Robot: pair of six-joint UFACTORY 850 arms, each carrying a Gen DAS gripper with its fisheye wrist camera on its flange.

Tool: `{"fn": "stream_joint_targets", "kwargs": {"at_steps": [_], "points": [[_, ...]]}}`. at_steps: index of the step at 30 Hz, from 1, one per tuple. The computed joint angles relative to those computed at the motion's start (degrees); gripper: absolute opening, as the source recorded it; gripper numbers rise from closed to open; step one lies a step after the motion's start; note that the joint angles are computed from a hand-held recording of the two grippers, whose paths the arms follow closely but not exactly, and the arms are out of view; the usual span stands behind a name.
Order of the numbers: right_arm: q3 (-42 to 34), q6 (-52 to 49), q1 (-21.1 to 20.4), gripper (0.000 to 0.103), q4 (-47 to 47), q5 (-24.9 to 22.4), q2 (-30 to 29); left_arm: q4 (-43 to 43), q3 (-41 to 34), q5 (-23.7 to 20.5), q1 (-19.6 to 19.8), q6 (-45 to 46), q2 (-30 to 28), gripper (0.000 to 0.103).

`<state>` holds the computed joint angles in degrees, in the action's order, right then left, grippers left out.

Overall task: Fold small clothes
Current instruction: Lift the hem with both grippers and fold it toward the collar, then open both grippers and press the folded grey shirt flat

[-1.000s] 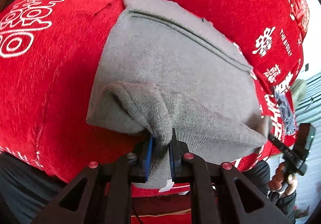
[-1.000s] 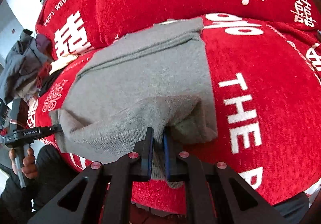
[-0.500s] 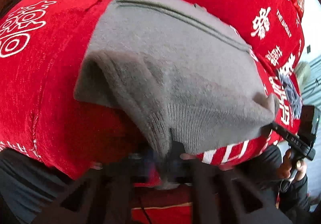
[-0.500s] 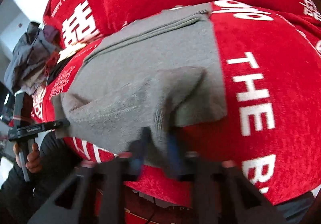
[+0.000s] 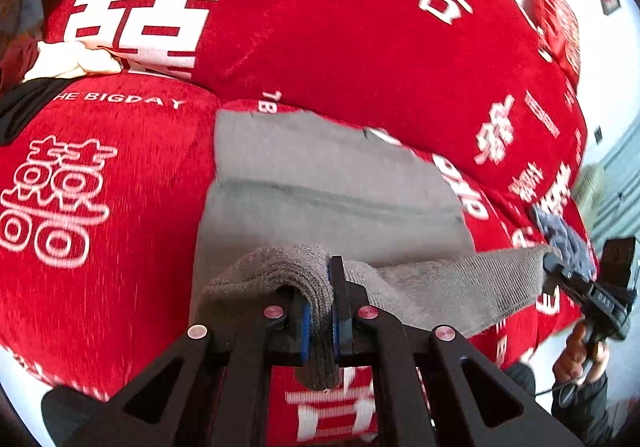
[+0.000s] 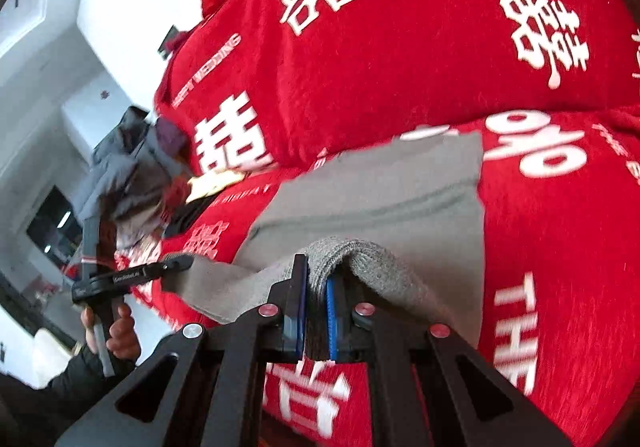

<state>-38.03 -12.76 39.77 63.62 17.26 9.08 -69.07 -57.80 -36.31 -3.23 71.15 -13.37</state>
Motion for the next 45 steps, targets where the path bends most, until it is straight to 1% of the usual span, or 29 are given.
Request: {"fn": "stream_joint_targets", "kwargs": {"at_steps": [2,6,10,13,15,17,19,21,23,24,26,27,28,29,30,31,32,33,34,35,36,37,38,39,40,42,43,44,45], "points": [[-2.08,-2.5,-2.13,0.009,1.71,-1.05,-1.6,0.79,-3.22,0.0,-0.81,-2.91,-2.19,0.008],[-6.62,-5.74,-6.86,0.009,3.15,-2.84,-4.6,2.95,-9.67,1.44,-2.34,-6.88,-6.16,0.008],[-11.96,-12.61,-11.22,0.009,7.6,-4.6,-8.88,6.21,-17.69,1.64,-3.71,-12.11,-11.45,0.008],[-16.95,-23.25,-14.75,0.009,16.48,-5.73,-14.13,11.36,-27.22,1.1,-5.14,-19.62,-18.72,0.008],[-20.32,-31.35,-16.74,0.009,24.53,-6.21,-18.06,15.81,-33.36,0.42,-6.04,-25.68,-23.66,0.008],[-22.75,-36.24,-18.82,0.008,30.13,-7.33,-21.63,20.27,-39.62,-0.47,-6.93,-31.73,-28.81,0.008],[-25.32,-44.98,-20.9,0.007,40.12,-8.26,-25.65,24.52,-45.91,-1.45,-7.74,-37.45,-33.97,0.008],[-26.74,-49.81,-22.34,0.006,45.57,-8.54,-28.64,27.83,-51.77,-2.82,-8.27,-42.16,-38.94,0.008],[-28.2,-54.77,-23.17,0.006,51.13,-7.55,-31.13,30.45,-56.42,-4.7,-8.46,-46.24,-42.96,0.008],[-28.93,-59.37,-23.69,0.006,56.34,-7.6,-32.38,31.61,-59.11,-6.48,-8.41,-48.48,-45.15,0.008],[-28.88,-66.56,-24.58,0.008,64.54,-9.54,-33.11,32.64,-65.26,-12.4,-7.99,-52.15,-49.68,0.015],[-28.44,-68.51,-24.75,0.008,66.73,-10.1,-32.89,30.45,-66.52,-14.35,-7.42,-51.36,-50.69,0.02],[-27.95,-69.04,-24.71,0.011,66.75,-9.92,-32.41,28.02,-66.13,-14.88,-6.91,-49.55,-50.53,0.032],[-27.54,-68.1,-24.35,0.017,64.92,-8.83,-31.83,25.85,-65.6,-15.36,-6.38,-47.81,-50.16,0.043],[-26.95,-65.0,-23.7,0.021,60.69,-6.95,-30.89,23.86,-64.35,-15.1,-5.82,-46.33,-49.23,0.074],[-26.36,-62.47,-23.04,0.034,57.39,-5.06,-30.01,21.92,-63.13,-14.82,-5.27,-45.22,-48.34,0.096],[-25.98,-61.93,-22.47,0.051,56.5,-3.47,-29.3,18.92,-60.2,-13.05,-4.47,-43.56,-46.28,0.101],[-25.12,-59.08,-21.73,0.057,53.66,-1.83,-28.16,17.53,-57.69,-10.79,-4.05,-42.63,-44.51,0.102],[-24.13,-55.35,-21.0,0.06,49.77,-0.76,-27.01,16.45,-55.83,-9.8,-3.39,-41.6,-43.04,0.102],[-23.2,-54.02,-20.01,0.06,47.67,0.64,-25.69,16.14,-55.01,-10.06,-2.96,-41.36,-42.34,0.102],[-23.24,-55.09,-19.31,0.06,47.97,1.9,-25.47,15.62,-52.73,-9.37,-2.44,-40.92,-40.72,0.102],[-23.68,-58.56,-18.58,0.06,50.04,2.86,-25.46,15.08,-49.93,-7.46,-2.34,-39.59,-38.83,0.102],[-24.92,-64.42,-17.98,0.061,54.09,3.46,-26.21,15.81,-47.18,-4.96,-2.76,-37.71,-36.88,0.102],[-27.06,-70.42,-17.31,0.061,58.05,3.77,-28.15,18.76,-45.56,-2.31,-3.87,-37.11,-35.6,0.102],[-29.37,-76.41,-16.93,0.061,62.57,4.19,-30.22,22.37,-44.11,0.06,-5.29,-36.96,-34.62,0.102],[-35.63,-88.41,-16.15,0.061,72.12,5.53,-36.08,31.28,-42.83,3.17,-9.27,-38.73,-34.07,0.102],[-38.29,-94.4,-16.07,0.06,77.14,6.17,-38.43,33.97,-42.58,4.32,-10.48,-39.36,-34.08,0.102],[-41.96,-100.4,-16.01,0.06,81.49,8.12,-41.57,38.67,-42.25,6.34,-12.29,-40.76,-34.17,0.102],[-44.29,-104.0,-16.01,0.06,83.43,10.34,-43.44,44.67,-42.6,8.31,-14.0,-43.37,-34.97,0.102]]}}
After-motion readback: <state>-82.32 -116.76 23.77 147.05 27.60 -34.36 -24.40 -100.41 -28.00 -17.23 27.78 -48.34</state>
